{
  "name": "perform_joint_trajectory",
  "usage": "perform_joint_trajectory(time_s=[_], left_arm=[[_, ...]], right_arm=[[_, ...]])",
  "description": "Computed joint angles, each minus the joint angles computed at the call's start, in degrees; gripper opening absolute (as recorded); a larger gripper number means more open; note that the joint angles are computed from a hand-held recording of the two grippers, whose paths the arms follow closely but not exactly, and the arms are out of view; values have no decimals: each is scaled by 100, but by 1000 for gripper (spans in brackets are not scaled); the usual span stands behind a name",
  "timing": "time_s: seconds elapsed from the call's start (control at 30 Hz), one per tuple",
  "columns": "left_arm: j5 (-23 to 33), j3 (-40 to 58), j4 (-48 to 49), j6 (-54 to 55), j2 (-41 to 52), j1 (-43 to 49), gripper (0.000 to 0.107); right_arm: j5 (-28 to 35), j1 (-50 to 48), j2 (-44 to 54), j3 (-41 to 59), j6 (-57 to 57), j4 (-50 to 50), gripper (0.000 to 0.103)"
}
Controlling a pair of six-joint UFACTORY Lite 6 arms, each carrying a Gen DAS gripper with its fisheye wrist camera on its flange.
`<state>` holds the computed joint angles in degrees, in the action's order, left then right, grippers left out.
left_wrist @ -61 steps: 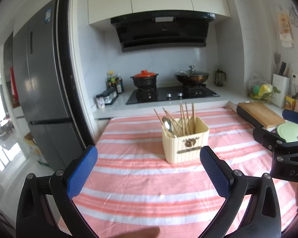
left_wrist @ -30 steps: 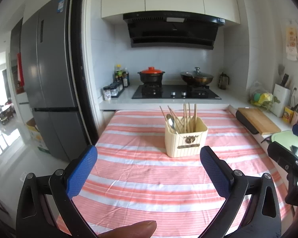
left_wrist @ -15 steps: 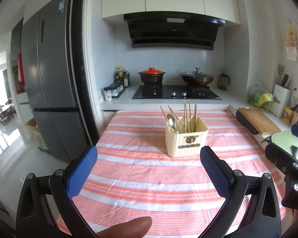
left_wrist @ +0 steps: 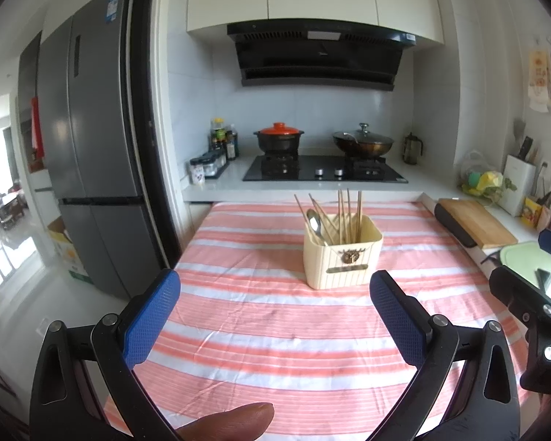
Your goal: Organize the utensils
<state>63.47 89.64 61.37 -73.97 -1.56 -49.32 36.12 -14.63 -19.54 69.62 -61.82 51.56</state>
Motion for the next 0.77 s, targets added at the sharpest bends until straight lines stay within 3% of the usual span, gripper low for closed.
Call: perform_joint_trajectory(time_s=[0.77], left_arm=[[-79,1,-158,-77,-54,49,103]], right_arm=[[16,-27,-17,-67,49,-66,102]])
